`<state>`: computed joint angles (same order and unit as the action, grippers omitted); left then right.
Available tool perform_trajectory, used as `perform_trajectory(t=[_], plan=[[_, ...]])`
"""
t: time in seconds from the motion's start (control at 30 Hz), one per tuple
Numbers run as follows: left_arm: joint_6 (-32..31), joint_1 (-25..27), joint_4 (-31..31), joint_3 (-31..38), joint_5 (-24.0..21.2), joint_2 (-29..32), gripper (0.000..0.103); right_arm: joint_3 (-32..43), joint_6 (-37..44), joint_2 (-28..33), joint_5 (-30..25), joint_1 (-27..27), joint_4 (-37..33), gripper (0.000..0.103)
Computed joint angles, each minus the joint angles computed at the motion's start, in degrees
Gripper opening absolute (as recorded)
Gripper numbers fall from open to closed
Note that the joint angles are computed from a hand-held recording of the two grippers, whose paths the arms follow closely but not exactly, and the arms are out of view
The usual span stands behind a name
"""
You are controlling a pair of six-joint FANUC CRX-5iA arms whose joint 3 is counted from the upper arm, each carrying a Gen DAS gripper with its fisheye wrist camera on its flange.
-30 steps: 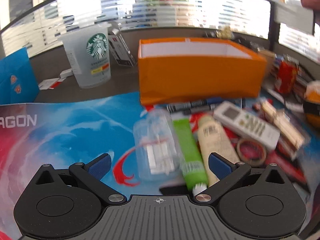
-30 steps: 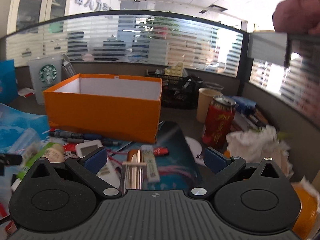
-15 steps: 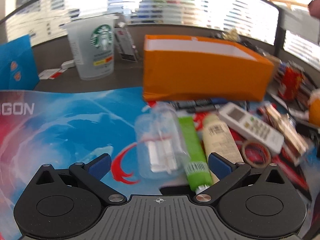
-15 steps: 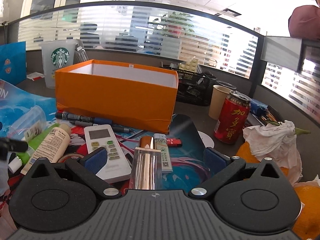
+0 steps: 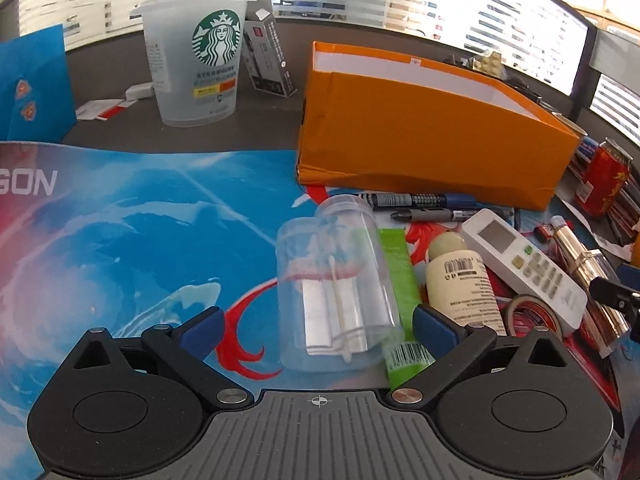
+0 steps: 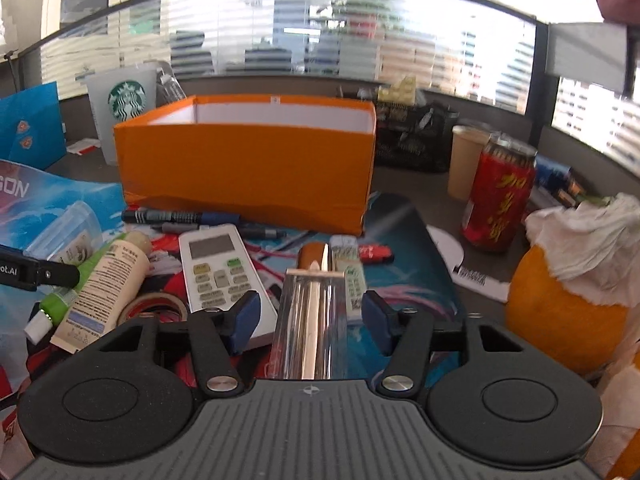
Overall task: Organize rigid objects
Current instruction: 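Grasp the rose-gold capped clear tube with right tool while left grasps clear cup, then lift and carry the held cup and tube over the orange box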
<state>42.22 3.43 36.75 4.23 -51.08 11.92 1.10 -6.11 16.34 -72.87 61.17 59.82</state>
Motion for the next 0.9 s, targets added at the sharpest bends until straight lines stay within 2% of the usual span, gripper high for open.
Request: perform_trajectory(t=[0.1,0.23,0.27,0.3,0.33,0.4,0.57,0.73,0.8,0.9], plan=[[0.83,0.16,0.18,0.83,-0.1,1.02,0.099,0.32,-0.21,0.2,0.29,-0.36,-0.95,0.051],[1.77,0.23,-0.22,1.77,1.23,1.87,0.091,0.2,-0.62,-0.11,1.08,-0.44,-2.3,0.036],[2.11,0.2,-0.61,2.15,1.69,2.12,0.082,-0.4,-1.34,-0.48,1.82,-0.43,-2.08,0.035],[2.98,-0.26,-3.03,2.55,3.12,1.93,0.068,-0.4,-1.32,-0.51,1.79,-0.43,-2.16,0.035],[3.53,-0.7,-5.03,2.73,4.32,1.71,0.063,-0.17,-0.82,-0.38,1.62,-0.39,-2.26,0.035],[3.58,-1.21,-6.56,2.89,4.94,1.53,0.061,0.23,0.01,-0.23,1.35,-0.34,-2.63,0.035],[0.73,-1.47,-5.14,2.29,4.88,1.44,0.06,-0.38,-1.52,-0.8,2.23,-0.45,-2.89,0.036],[-2.71,-2.03,-1.94,-0.23,9.61,1.42,0.064,0.08,-0.36,-0.42,1.35,-0.22,-2.9,0.035],[-5.32,-1.94,0.98,-1.68,10.11,1.09,0.053,0.67,0.81,0.08,0.39,0.03,-2.88,0.035],[-6.43,-1.9,1.72,-2.44,10.04,0.58,0.053,1.79,2.63,0.93,-1.07,0.34,-3.02,0.035]])
